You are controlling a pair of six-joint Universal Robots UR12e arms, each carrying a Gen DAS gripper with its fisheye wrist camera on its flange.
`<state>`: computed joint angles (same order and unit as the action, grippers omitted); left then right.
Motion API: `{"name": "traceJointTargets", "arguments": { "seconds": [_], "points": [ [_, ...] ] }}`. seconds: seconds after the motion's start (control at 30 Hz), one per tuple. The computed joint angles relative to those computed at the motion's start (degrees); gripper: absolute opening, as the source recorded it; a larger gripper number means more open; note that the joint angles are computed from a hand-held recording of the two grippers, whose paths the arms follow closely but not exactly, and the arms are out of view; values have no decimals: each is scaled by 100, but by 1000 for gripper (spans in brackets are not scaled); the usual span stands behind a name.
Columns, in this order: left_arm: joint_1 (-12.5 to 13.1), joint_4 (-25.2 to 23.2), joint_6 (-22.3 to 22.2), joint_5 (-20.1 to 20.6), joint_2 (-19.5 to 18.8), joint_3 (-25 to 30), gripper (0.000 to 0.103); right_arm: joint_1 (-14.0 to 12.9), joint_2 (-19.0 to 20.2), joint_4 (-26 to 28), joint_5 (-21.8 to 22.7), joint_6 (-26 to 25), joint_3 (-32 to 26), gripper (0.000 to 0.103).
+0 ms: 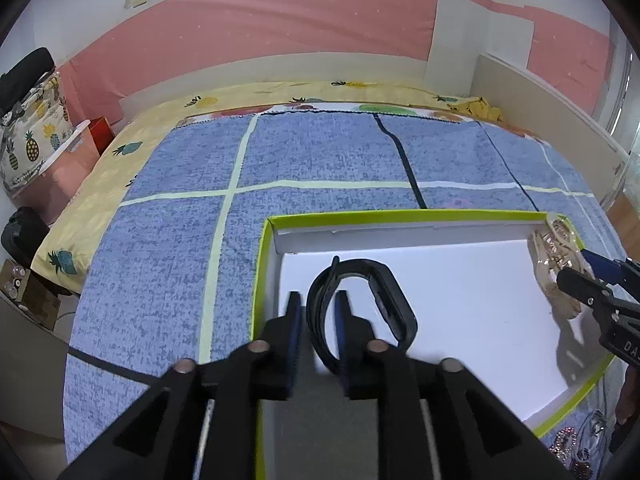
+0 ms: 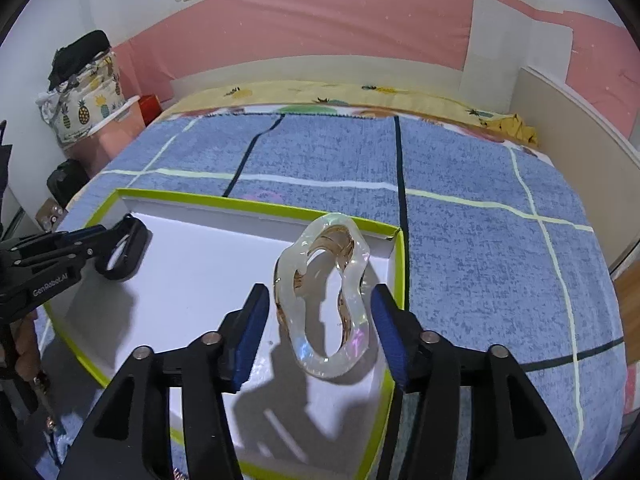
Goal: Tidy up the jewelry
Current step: 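Carry the watch band and bangle with both grippers over the green box, then open both grippers to drop the band and bangle into the box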
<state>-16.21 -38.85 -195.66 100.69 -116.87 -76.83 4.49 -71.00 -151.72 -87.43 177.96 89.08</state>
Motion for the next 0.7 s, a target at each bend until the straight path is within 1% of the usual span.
{"name": "traceJointTargets", "arguments": {
  "seconds": [0.07, 0.13, 0.23, 0.3, 0.43, 0.7],
  "points": [
    [-6, 93, -29, -21, 66, -78, 25, -9, -50, -40, 64, 14, 48, 54],
    [-40, 158, -15, 71, 121, -128, 25, 1, -135, -99, 79, -9, 132, 54],
    [-74, 331, -21, 78, 270, -297, 25, 27, -316, -253, 77, -57, 326, 54],
    [-128, 431, -35, 196, 396, -434, 25, 46, -476, -416, 69, -71, 508, 54],
    [-222, 716, -20, 283, 673, -774, 25, 71, -813, -677, 18, -60, 896, 54],
    [-423, 1164, -11, 284, 1210, -1453, 25, 117, -1378, -1098, -123, -60, 1587, 54]
  ]
}}
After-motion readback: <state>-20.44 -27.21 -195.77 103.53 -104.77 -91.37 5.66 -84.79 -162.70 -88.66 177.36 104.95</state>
